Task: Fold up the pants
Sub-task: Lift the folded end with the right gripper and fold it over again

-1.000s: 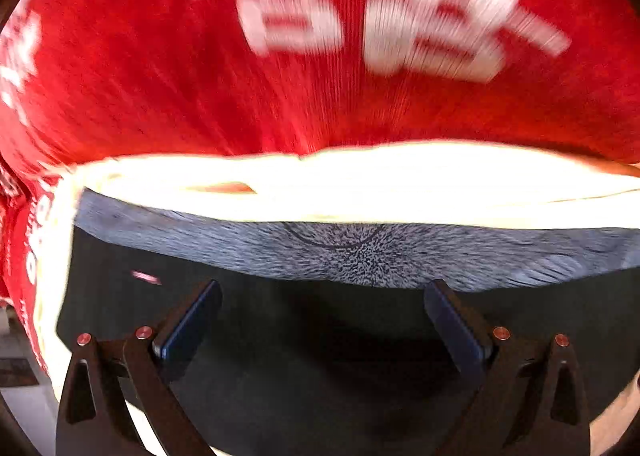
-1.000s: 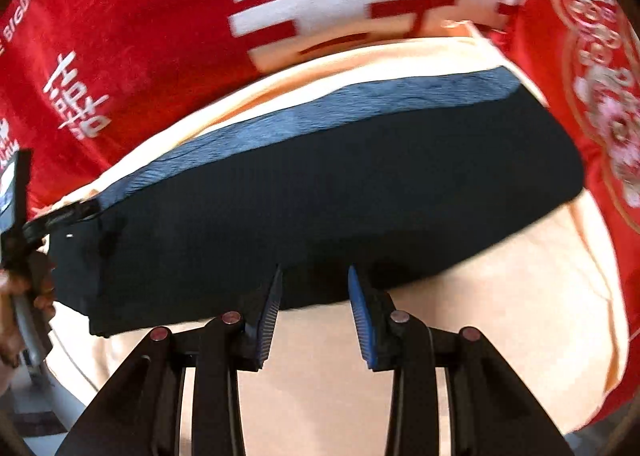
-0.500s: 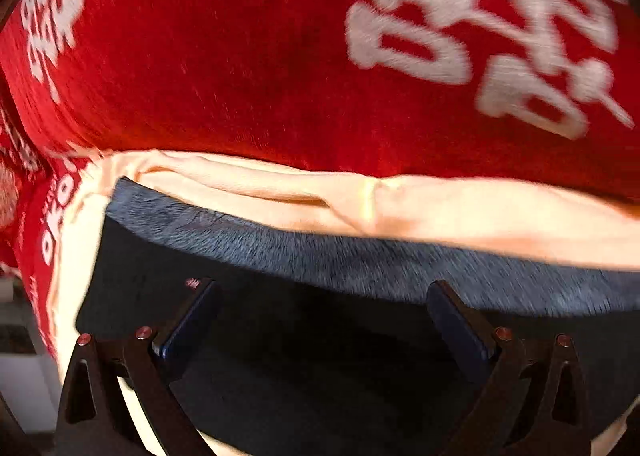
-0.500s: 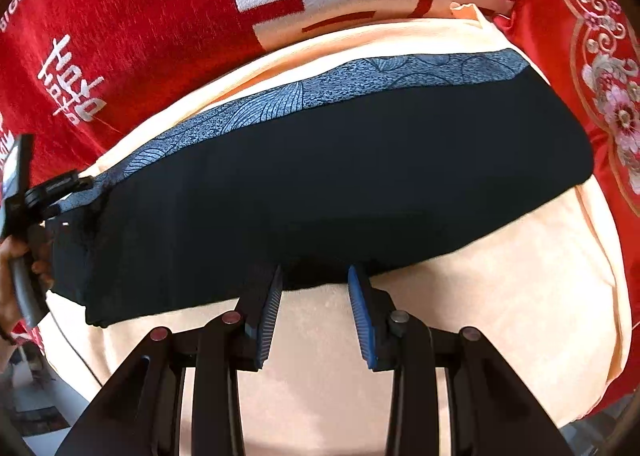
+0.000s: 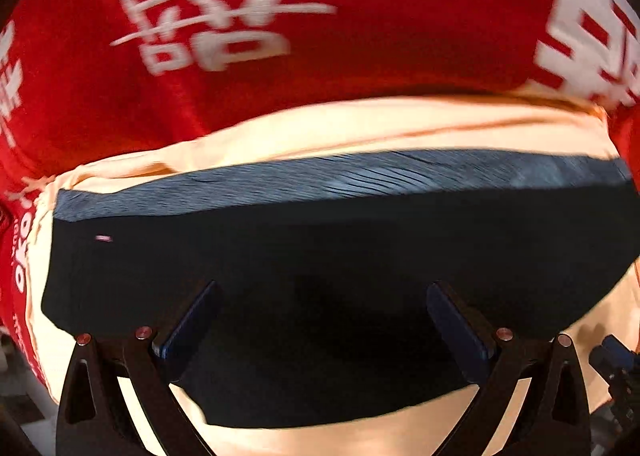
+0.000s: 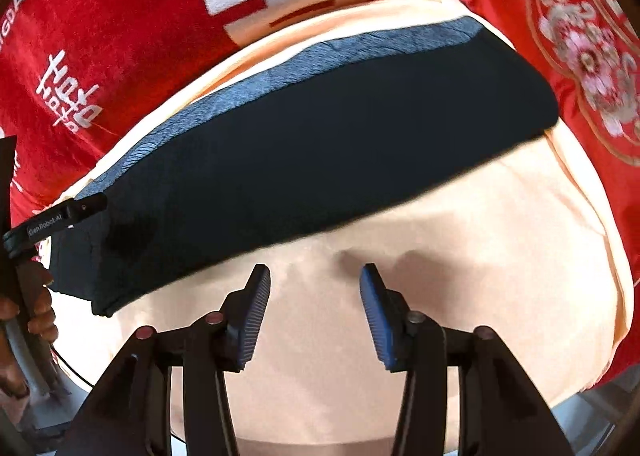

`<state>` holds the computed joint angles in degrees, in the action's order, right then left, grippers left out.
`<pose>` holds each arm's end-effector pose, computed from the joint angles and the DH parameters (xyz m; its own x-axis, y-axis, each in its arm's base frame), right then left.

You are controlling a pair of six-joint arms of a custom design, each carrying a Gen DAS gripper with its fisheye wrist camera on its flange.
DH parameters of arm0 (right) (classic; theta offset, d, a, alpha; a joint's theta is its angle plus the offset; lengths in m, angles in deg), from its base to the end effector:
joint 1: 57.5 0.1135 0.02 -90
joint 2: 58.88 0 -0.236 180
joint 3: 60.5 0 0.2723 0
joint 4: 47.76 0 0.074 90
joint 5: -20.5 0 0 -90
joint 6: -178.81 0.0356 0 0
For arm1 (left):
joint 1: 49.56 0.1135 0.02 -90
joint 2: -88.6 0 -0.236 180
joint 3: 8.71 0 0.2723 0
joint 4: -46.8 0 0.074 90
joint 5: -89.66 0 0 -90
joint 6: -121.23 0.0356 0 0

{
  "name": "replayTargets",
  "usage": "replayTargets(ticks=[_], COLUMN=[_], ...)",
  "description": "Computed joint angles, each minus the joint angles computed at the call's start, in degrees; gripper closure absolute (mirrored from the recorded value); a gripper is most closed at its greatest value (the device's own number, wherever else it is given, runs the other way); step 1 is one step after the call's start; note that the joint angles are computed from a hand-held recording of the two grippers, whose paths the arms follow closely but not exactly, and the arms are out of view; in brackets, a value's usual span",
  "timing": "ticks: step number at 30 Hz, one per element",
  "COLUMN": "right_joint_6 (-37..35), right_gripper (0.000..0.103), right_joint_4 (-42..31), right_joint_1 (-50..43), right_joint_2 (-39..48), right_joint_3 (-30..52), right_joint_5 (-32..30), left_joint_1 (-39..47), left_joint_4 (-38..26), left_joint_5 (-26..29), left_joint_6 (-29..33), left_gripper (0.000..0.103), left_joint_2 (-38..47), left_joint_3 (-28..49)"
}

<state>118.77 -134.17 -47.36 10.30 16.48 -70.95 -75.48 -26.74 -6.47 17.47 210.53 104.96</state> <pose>0.2238 0.0409 0.2636 -0.9264 0.3415 -0.1587 0.3252 0.9380 0.1201 0.3883 -0.1845 0.1664 -0.9648 0.2059 -0.1637 0.1971 0.9780 0.0687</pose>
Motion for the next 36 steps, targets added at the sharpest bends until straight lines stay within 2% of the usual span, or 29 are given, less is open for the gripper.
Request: replayTargets(ticks=[8,18,22,29,30,31,33,36], right_joint_6=[-3.54,-8.85,-8.47,-5.3,-4.78,-4.35,-5.27,-9.16], right_gripper=[0.053,0.053,0.053,0.053,0.061,0.089,0.092,0.092], right_joint_4=[-0.52,3.7,7.15,14.45,15.28,15.69,16.25,17.21], right_joint_1=[-9.96,-26.37,-32.36,-39.25,-40.04,-40.24,-39.51,-35.16], right_joint_2=[-5.54,-5.29,-3.27,-0.8,1.04,2.23,3.07,2.46], right_joint_3=[-4.17,-4.76,-4.5,-4.87,-4.34,-3.97,-1.98,-0.22], right_joint_5=[-2.08,-8.35,-10.5,-13.85,-15.44,-16.39,-15.69,-10.33], left_joint_1=[-5.79,-11.75,-12.79,-12.77,-12.8,-12.98,-13.24,-13.08], left_joint_4=[-1.72,-5.21,-3.64,-0.97,-1.12,-1.56,-1.55,-1.1], left_joint_5=[1.68,0.31,-0.34,-0.67,-0.53,-0.44,-0.67,-1.05], left_joint_6=[-4.24,-6.34,-7.83,-6.13,-6.25,-6.59,-6.81,-6.67], left_gripper=[0.0,0.0,0.0,0.0,0.0,0.0,0.0,0.0], left_joint_2=[4.9,13.2,13.38,13.56,13.73,14.26,14.89,13.37], left_joint_3=[5.87,13.85,12.3,10.28,10.53,11.34,11.97,10.66])
